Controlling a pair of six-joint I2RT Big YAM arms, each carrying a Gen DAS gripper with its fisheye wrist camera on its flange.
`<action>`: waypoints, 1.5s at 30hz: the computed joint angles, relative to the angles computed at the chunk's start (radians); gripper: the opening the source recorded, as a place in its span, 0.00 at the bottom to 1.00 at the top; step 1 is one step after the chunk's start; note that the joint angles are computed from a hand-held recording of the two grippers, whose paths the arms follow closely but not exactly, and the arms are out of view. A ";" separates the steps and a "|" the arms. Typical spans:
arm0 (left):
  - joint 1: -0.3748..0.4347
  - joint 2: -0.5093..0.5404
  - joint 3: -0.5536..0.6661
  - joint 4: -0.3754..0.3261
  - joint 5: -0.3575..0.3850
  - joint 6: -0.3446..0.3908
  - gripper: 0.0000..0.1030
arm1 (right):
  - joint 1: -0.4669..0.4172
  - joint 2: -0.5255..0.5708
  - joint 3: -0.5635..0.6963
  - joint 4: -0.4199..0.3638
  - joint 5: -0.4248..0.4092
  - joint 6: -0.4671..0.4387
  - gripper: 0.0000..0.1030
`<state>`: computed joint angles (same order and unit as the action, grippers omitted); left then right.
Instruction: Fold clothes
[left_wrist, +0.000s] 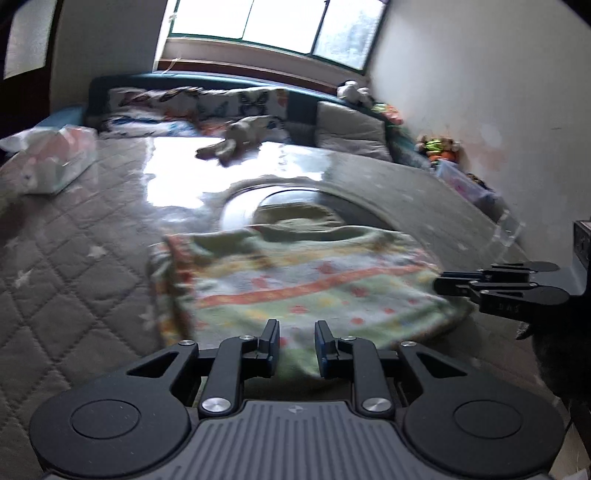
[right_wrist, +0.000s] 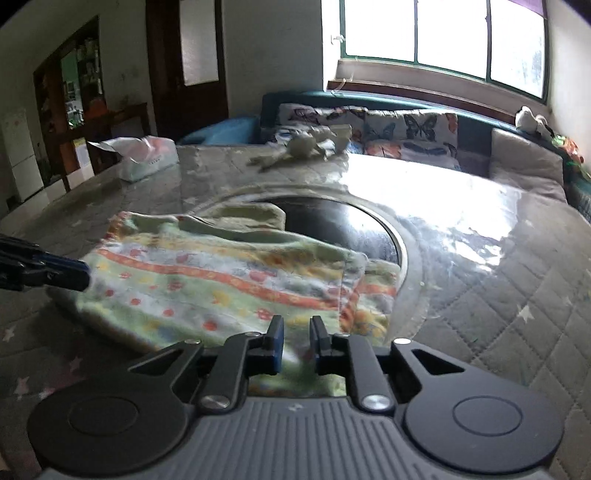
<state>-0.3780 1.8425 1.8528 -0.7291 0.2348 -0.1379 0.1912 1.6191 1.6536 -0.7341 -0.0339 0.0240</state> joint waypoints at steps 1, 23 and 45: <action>0.006 0.007 0.007 -0.013 -0.005 -0.008 0.22 | -0.004 0.009 0.007 -0.009 -0.001 0.008 0.14; 0.034 0.341 0.534 -0.250 -0.066 -0.015 0.22 | -0.049 0.268 0.343 -0.130 0.000 0.032 0.14; -0.002 0.447 0.737 -0.319 -0.065 0.040 0.24 | -0.008 0.326 0.449 -0.130 -0.050 0.053 0.14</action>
<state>-0.3798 2.2897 2.5898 -1.0478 0.1695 -0.0983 0.1827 1.9455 2.1023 -0.8642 -0.0837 0.0769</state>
